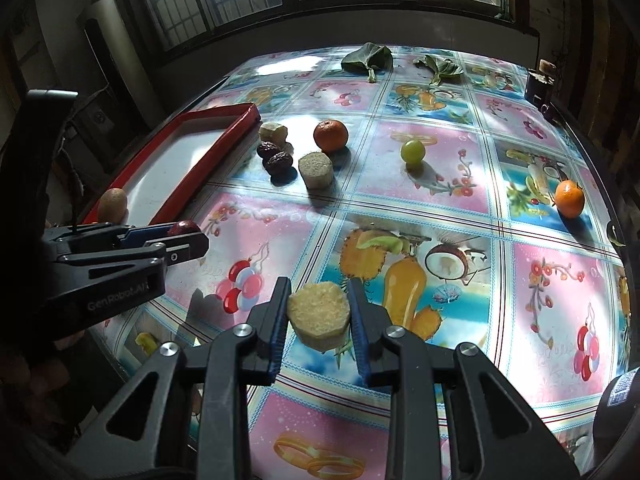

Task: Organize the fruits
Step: 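Carry the red plum and beige cake toward the red tray with both tools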

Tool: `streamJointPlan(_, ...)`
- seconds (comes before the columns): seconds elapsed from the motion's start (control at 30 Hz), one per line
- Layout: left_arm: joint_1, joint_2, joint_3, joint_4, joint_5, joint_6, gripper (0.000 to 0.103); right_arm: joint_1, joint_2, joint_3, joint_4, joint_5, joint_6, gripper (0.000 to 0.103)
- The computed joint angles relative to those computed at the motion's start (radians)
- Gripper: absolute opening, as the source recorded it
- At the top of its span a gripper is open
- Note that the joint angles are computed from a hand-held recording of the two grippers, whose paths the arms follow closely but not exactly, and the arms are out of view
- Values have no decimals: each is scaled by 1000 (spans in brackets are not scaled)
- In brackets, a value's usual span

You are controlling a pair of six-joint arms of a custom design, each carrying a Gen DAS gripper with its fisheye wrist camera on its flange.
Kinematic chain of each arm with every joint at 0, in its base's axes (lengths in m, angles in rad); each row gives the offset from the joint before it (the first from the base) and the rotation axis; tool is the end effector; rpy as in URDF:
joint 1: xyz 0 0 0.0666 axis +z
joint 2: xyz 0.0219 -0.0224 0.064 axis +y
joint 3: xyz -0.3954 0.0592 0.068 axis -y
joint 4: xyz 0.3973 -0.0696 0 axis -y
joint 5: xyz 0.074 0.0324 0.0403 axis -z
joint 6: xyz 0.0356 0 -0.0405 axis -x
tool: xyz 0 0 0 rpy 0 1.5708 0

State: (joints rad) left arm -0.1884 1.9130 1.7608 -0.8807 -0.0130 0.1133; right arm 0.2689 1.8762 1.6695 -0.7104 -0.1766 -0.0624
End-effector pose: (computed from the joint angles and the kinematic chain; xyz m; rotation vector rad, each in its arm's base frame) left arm 0.6555 -0.1249 0.3258 0.0932 2.6048 -0.0912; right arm 0.6353 0.1812 0.3190 -0.3326 2.4810 0.3583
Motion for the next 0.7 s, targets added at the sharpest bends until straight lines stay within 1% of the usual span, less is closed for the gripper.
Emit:
streamJointPlan(0.4,23,-49,-46,40,-14,15,27,15,-14,5,1,-9,7,30)
streamJointPlan(0.7,48,-65,-60,52,-16,26,27,30,-12,15,-2,-8,7,30)
